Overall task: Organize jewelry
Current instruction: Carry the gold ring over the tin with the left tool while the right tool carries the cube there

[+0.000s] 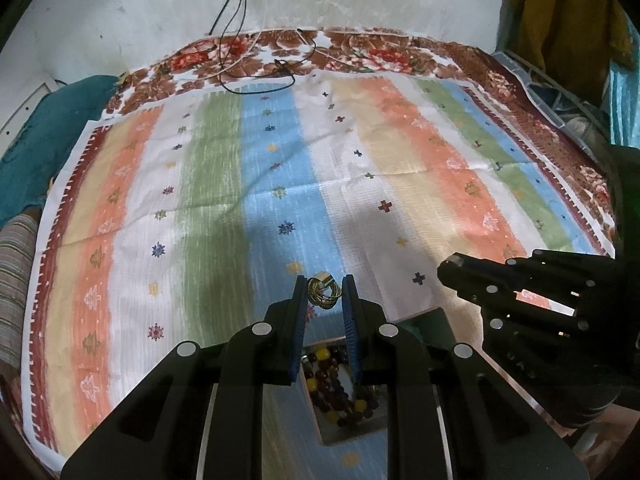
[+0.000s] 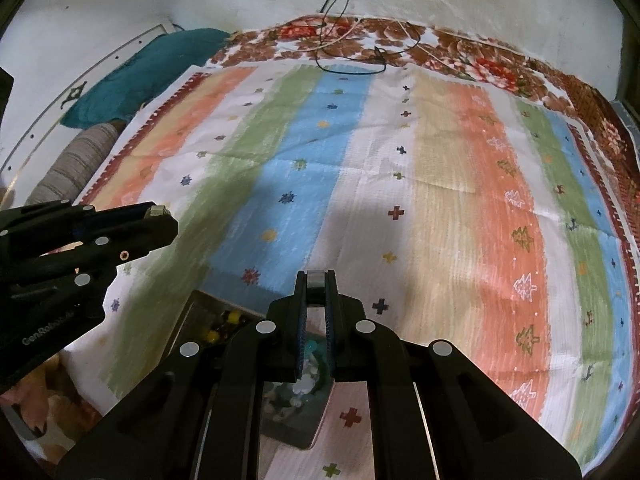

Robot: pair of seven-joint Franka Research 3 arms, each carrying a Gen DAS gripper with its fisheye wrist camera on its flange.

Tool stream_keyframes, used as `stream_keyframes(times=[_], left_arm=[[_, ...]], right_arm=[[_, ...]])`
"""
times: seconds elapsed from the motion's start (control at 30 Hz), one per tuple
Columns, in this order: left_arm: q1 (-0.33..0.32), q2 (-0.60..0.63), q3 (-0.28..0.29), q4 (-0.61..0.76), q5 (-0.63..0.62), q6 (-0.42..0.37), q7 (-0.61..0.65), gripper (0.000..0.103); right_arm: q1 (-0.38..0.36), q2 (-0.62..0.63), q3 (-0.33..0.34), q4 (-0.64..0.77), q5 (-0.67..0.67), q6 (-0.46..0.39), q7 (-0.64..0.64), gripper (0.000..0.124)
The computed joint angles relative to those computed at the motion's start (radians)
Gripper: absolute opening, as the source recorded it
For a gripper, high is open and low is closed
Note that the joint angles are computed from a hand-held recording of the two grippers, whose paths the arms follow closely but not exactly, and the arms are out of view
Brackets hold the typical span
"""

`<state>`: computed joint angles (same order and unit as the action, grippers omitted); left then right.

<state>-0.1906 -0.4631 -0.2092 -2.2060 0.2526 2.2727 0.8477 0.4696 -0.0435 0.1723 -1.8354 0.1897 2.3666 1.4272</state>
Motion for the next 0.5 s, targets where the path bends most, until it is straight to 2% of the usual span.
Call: stream_keyframes(times=[0.5], left_arm=[[-0.025,-0.075,-0.012,-0.056,-0.011,0.009,-0.029,0.017]], right_arm=[[-0.001,-0.077,0.001,-0.079,0.049,0.02,-0.026,0.009]])
